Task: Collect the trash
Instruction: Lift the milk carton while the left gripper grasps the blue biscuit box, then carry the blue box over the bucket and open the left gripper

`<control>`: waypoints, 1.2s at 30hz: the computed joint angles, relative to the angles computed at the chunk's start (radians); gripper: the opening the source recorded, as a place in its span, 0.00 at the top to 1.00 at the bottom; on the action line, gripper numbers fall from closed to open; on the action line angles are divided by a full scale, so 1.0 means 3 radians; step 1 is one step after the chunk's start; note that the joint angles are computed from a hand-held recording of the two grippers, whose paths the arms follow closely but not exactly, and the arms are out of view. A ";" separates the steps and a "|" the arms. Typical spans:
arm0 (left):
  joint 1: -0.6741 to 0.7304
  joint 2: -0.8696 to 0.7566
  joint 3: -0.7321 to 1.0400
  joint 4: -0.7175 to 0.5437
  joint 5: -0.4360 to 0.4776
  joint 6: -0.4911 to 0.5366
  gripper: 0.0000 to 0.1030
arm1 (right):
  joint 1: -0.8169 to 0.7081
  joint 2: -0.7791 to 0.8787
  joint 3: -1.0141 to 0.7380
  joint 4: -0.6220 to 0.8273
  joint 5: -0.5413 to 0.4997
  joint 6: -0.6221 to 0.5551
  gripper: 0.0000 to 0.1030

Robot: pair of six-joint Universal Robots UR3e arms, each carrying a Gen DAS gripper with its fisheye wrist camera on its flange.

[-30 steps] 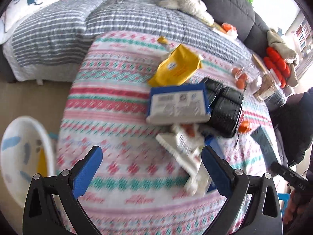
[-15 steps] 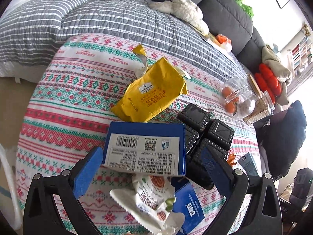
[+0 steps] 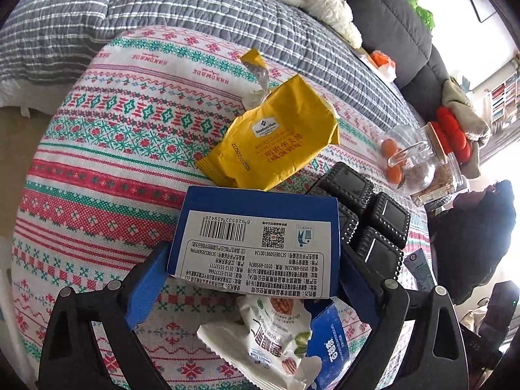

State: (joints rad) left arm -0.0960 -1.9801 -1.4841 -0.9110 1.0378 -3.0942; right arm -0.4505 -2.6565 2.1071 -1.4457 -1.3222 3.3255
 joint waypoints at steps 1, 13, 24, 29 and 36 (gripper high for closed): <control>0.0008 0.0044 -0.0039 0.0015 0.0009 0.0009 0.05 | 0.0055 0.0028 -0.0007 -0.0045 -0.0020 0.0048 0.45; 0.0501 0.1027 -0.0720 -0.0161 0.0168 0.0502 0.05 | 0.1575 0.1027 -0.0172 -0.1305 -0.0662 0.1246 0.45; 0.1465 0.1815 -0.1170 -0.0695 0.0127 0.1315 0.05 | 0.2800 0.2460 -0.0759 -0.2293 -0.1075 0.1888 0.45; 0.1836 0.1963 -0.1237 -0.0827 0.0148 0.1587 0.05 | 0.3155 0.3094 -0.1207 -0.2515 -0.1171 0.1979 0.45; 0.2233 0.1992 -0.1324 -0.0806 0.0245 0.1925 0.05 | 0.3407 0.3681 -0.1662 -0.2583 -0.1221 0.1983 0.45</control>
State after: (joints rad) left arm 0.5741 -1.3825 -1.8814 -1.1526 1.1114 -2.5166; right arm 0.5716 -1.5522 1.6085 -2.2207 -1.6886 3.9203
